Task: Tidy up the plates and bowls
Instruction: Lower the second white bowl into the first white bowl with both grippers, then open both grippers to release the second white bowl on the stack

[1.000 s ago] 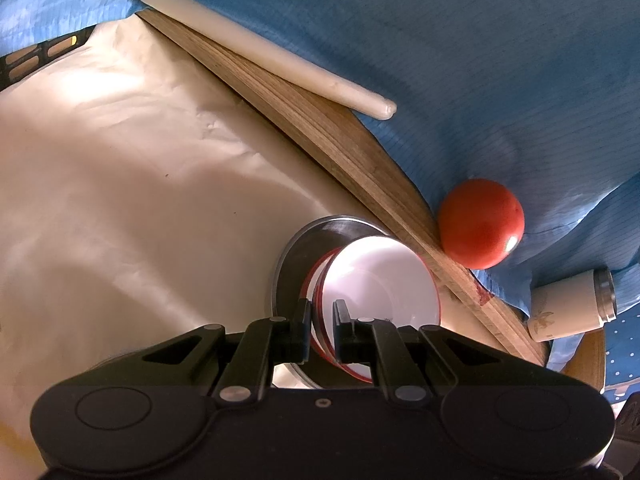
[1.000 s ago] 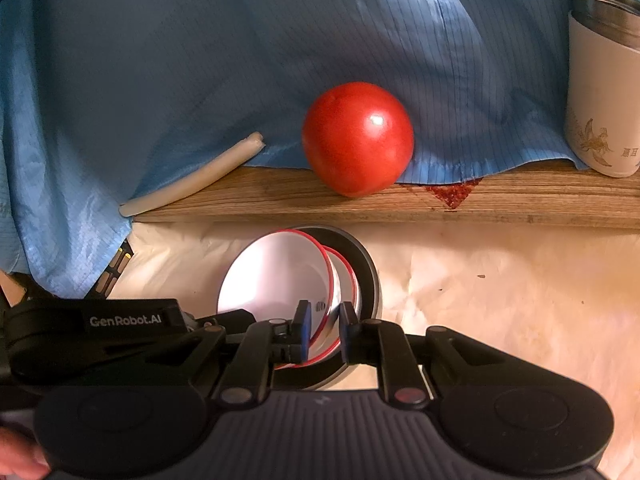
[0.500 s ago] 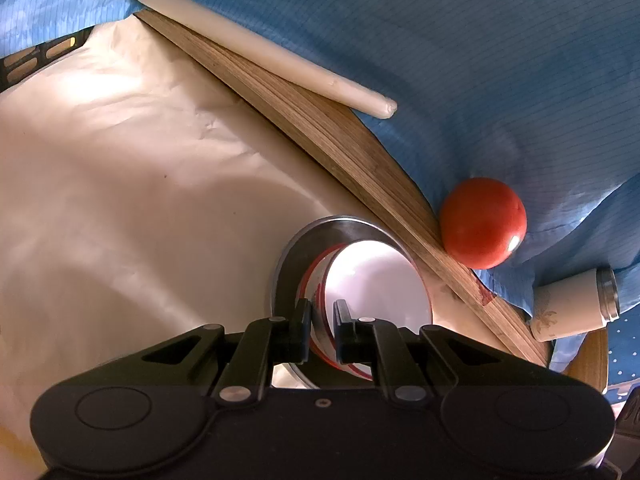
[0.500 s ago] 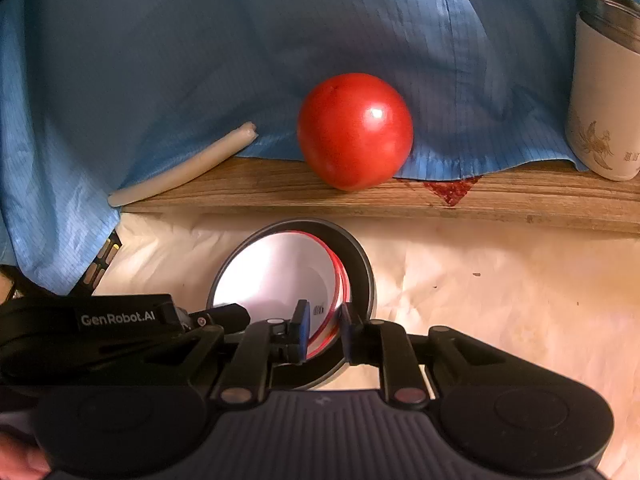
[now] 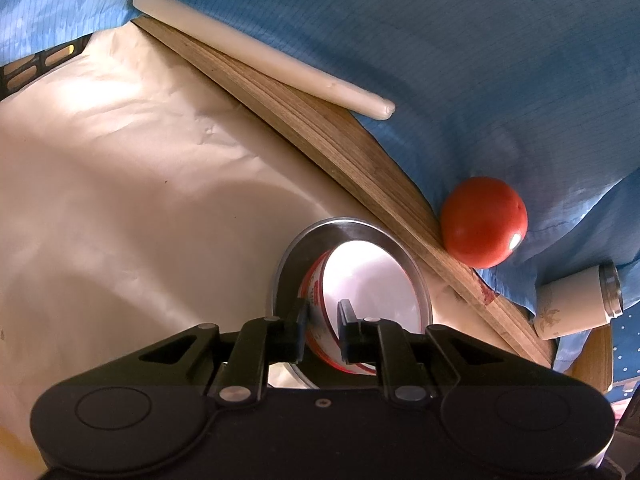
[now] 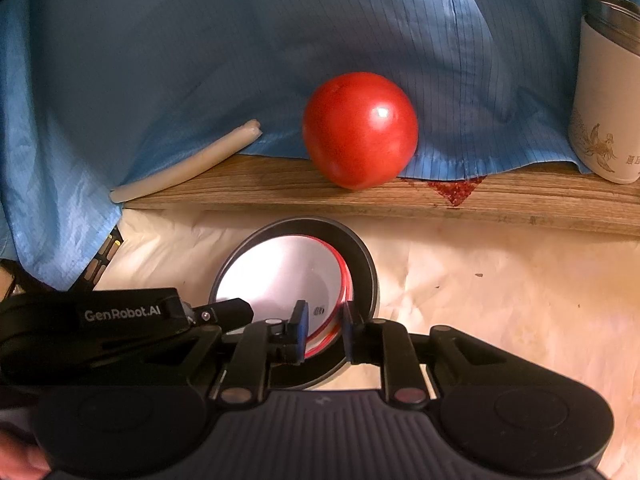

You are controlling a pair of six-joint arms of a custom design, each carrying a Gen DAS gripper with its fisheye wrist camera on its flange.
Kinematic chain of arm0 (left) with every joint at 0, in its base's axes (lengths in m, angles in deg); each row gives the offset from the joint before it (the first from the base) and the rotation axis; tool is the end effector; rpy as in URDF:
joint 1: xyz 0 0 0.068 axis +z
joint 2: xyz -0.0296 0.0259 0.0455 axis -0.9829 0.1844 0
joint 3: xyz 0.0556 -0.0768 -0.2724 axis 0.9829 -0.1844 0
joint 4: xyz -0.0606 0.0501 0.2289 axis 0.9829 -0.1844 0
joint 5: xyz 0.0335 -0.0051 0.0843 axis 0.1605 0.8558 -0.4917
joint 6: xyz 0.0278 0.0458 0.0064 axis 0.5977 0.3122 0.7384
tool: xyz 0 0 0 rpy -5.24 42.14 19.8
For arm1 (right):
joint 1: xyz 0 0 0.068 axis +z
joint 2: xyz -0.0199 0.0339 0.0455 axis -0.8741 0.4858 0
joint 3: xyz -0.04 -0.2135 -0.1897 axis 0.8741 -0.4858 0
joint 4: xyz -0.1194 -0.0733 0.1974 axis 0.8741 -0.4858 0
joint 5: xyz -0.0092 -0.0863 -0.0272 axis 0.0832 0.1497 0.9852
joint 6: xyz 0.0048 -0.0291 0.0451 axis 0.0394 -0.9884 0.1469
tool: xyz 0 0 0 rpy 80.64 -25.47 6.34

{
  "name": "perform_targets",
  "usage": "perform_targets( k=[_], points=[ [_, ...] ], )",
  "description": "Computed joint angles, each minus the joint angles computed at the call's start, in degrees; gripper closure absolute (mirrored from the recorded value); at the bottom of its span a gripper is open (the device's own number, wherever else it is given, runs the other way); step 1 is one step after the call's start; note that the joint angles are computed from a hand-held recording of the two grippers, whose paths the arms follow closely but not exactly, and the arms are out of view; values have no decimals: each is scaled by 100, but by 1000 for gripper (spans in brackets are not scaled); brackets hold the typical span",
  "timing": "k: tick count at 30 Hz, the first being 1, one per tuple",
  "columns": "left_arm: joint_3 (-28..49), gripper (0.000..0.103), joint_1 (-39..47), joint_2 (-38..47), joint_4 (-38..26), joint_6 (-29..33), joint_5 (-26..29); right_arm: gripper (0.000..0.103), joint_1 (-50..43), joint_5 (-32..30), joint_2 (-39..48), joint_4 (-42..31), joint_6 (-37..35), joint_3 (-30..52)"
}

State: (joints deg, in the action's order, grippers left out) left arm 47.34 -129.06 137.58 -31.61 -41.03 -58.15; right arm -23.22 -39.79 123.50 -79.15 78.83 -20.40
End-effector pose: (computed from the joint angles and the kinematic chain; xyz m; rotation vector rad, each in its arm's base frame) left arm 0.1181 -0.1149 0.2266 -1.0078 2.3133 -0.4029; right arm 0.1994 0.1611 0.2153 -0.4702 2.5407 0.5909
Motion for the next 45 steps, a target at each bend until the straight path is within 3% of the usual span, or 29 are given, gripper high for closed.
perform_targets(
  k=[22,34,40,45],
  points=[
    [-84,74,-243,-125,-87,-247,-205,76,24,31,-139,46,41,-84],
    [36,61,-558,-264,-458,-495,-667,53,89,285,-418,115,57,-229],
    [68,49,-661,-449,-836,-734,-946,34,125,361,-505,154,84,-275],
    [37,40,-616,-661,-1127,-823,-1070,26,160,421,-587,144,86,-309]
  ],
)
